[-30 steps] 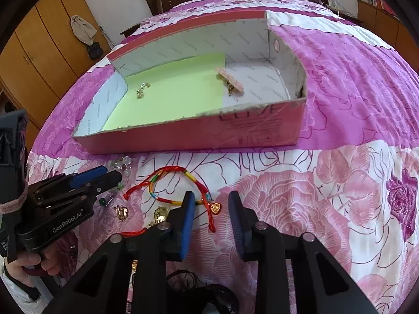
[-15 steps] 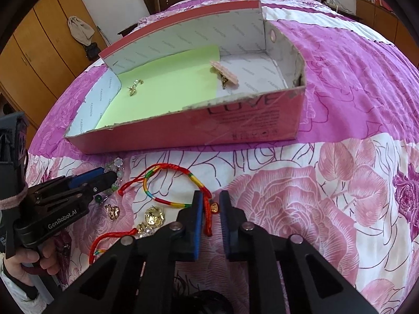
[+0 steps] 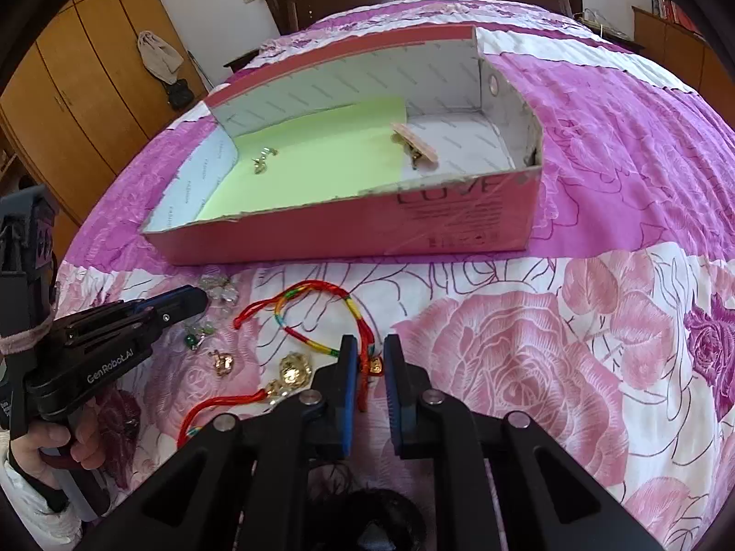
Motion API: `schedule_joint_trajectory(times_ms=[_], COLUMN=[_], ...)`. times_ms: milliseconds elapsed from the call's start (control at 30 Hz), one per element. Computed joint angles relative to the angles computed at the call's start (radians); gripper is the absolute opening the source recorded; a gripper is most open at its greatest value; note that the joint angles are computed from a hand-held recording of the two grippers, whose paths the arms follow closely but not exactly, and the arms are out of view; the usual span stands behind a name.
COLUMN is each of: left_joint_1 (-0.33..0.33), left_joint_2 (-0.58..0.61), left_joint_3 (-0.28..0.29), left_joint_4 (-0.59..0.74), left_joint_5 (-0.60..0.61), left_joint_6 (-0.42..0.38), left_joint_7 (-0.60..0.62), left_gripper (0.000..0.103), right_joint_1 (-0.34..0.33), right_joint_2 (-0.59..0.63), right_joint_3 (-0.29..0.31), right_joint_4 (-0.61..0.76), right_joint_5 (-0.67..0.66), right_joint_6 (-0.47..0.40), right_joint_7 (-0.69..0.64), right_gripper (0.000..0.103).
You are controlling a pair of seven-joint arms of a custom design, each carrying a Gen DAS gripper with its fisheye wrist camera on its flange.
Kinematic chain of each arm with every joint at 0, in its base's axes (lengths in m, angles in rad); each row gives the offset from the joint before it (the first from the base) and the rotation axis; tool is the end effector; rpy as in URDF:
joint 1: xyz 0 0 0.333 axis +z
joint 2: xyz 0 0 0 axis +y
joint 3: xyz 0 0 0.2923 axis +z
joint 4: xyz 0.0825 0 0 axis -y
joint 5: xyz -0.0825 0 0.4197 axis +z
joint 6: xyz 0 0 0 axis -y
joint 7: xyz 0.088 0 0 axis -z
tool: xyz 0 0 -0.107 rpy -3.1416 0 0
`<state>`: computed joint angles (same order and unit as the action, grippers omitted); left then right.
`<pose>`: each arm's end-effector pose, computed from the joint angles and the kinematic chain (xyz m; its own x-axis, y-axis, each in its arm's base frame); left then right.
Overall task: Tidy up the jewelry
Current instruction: 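Grasp the green bead bracelet with the left tool while the right tool grasps the red string bracelet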
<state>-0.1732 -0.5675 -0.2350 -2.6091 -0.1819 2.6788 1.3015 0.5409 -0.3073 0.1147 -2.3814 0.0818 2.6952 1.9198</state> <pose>0.4242 -0.1778 0.4668 -0.0659 -0.9794 0.1908 -0.8290 -0.0527 -0.5568 0.4220 0.3235 0.4695 0.3061 -0.9230 -0.2330 -0.8345 -0.1424 -0.5323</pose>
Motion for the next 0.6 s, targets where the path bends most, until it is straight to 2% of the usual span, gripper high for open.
schedule_joint_trajectory(times_ms=[267, 600], left_joint_1=[-0.024, -0.028], left_joint_2=[-0.104, -0.121], left_joint_3=[0.006, -0.018], left_joint_4=[-0.054, -0.042], left_joint_5=[-0.020, -0.013], left_joint_6=[0.003, 0.028], left_joint_7=[0.020, 0.000], left_gripper=[0.000, 0.000], right_joint_1=[0.027, 0.042], right_joint_2=[-0.068, -0.135], right_joint_3=[-0.019, -0.030], right_joint_4=[-0.057, -0.101], right_joint_5=[0.044, 0.031], right_joint_6=[0.040, 0.080], right_joint_7=[-0.019, -0.004], right_gripper=[0.013, 0.013])
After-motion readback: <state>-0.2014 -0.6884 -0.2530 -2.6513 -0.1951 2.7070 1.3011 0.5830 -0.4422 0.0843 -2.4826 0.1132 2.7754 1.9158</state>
